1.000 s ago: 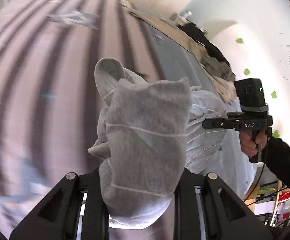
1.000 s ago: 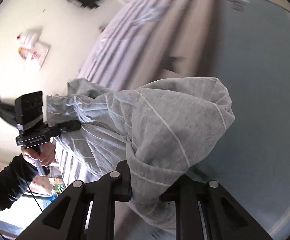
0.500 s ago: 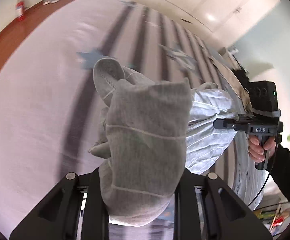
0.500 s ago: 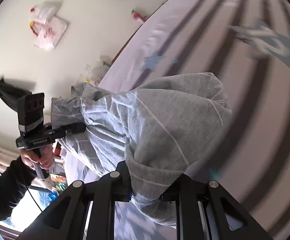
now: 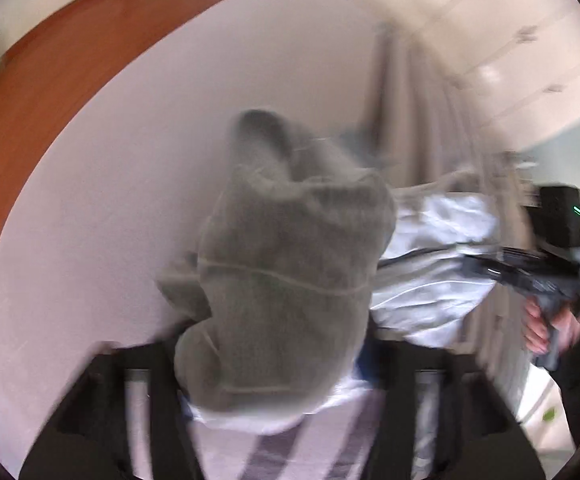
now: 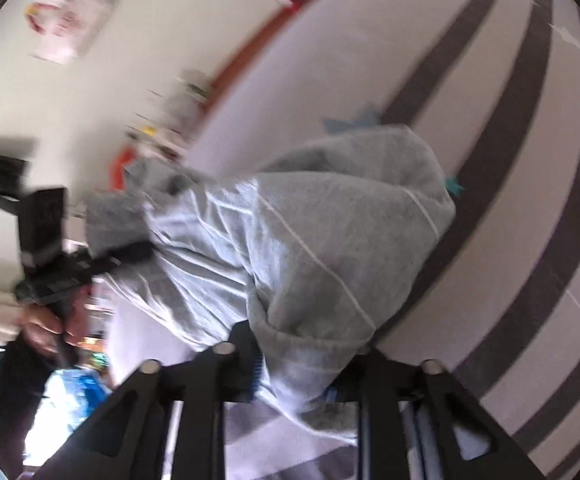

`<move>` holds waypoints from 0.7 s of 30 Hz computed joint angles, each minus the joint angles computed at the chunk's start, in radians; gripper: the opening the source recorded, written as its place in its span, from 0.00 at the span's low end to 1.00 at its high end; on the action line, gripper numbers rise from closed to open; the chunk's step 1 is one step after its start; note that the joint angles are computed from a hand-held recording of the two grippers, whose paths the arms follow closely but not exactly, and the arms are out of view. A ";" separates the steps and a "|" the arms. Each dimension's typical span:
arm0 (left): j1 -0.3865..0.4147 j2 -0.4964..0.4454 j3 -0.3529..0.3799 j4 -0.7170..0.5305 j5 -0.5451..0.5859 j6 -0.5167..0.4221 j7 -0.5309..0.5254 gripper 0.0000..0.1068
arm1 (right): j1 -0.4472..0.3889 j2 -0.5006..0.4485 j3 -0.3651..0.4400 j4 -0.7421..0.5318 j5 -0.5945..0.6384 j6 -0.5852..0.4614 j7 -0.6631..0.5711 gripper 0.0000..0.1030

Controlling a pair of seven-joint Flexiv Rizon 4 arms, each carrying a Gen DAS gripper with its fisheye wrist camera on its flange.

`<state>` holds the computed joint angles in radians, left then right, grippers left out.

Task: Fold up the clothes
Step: 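Grasp the folded shirt with both tools and lift it up, then lower the held shirt onto the striped bed and open both tools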

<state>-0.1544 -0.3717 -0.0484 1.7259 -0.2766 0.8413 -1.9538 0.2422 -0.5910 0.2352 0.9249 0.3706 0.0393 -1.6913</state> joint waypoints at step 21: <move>-0.013 0.104 -0.207 0.472 -0.642 0.547 0.114 0.88 | -0.156 0.151 -0.006 0.375 0.275 0.057 0.102 0.61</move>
<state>-0.1673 -0.2678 -0.2556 2.1979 -0.9186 1.3884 -1.8399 0.0864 -0.4403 0.2293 1.2995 0.6459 0.0965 -1.5892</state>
